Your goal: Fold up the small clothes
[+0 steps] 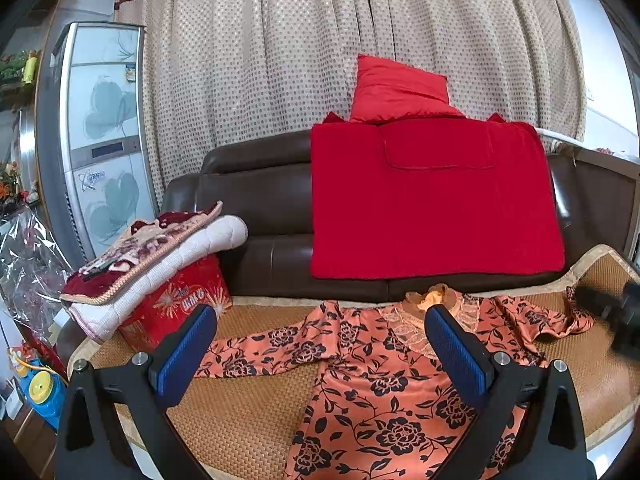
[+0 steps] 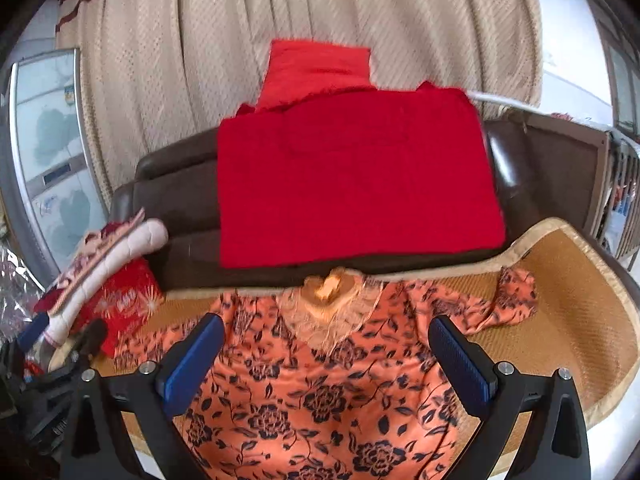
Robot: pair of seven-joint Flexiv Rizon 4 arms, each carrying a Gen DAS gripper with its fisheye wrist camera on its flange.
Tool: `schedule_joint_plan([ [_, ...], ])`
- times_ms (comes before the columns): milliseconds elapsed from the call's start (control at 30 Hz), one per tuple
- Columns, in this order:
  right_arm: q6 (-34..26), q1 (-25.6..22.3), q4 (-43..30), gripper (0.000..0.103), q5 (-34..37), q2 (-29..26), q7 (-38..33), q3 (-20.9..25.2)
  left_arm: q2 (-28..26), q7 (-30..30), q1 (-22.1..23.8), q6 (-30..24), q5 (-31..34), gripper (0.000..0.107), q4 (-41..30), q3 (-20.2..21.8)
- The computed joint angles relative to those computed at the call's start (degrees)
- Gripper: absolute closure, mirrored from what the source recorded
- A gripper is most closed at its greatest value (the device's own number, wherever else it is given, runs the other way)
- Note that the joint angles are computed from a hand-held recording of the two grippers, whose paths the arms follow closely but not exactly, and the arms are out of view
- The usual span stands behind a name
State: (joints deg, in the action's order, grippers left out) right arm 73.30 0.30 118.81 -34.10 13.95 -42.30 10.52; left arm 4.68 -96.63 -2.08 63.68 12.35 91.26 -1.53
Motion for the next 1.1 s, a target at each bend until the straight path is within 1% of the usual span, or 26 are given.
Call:
schedule_joint_plan([
  [67,-1.0,1.26,0.47,0.0,1.82,-0.88,-1.5,-0.17,-0.5,0.45,0.0,-0.43,-0.23,0.004,-0.03,0.04],
  [100,-1.87,2.43,0.64,0.0,3.87,-1.6,-2.8,-0.47,-0.79,0.67,-0.01,-0.7,-0.29,0.004,-0.11,0.07],
  [200,-2.02,2.99,1.14,0.0,5.31,-2.81,-2.62,-0.72,-1.8,0.66,-0.11,-1.57,0.02,0.004,-0.58,0.11],
  [367,-1.5,2.0,0.86,0.0,2.28,-4.35,0.01,-1.07,-3.48,0.87,-0.48,-2.21,-0.26,0.004,-1.42,0.52],
  [667,-2.87,2.91,-0.79,0.0,1.94,-6.32,-0.39,-2.15,-6.07,0.62,-1.62,-3.26,0.0,0.004,-3.93,1.01],
  [1100,-2.03,2.05,-1.24,0.0,1.82,-7.28,-0.32,-3.4,-7.73,0.08,-3.05,-4.35,1.74,0.004,-6.08,1.25],
])
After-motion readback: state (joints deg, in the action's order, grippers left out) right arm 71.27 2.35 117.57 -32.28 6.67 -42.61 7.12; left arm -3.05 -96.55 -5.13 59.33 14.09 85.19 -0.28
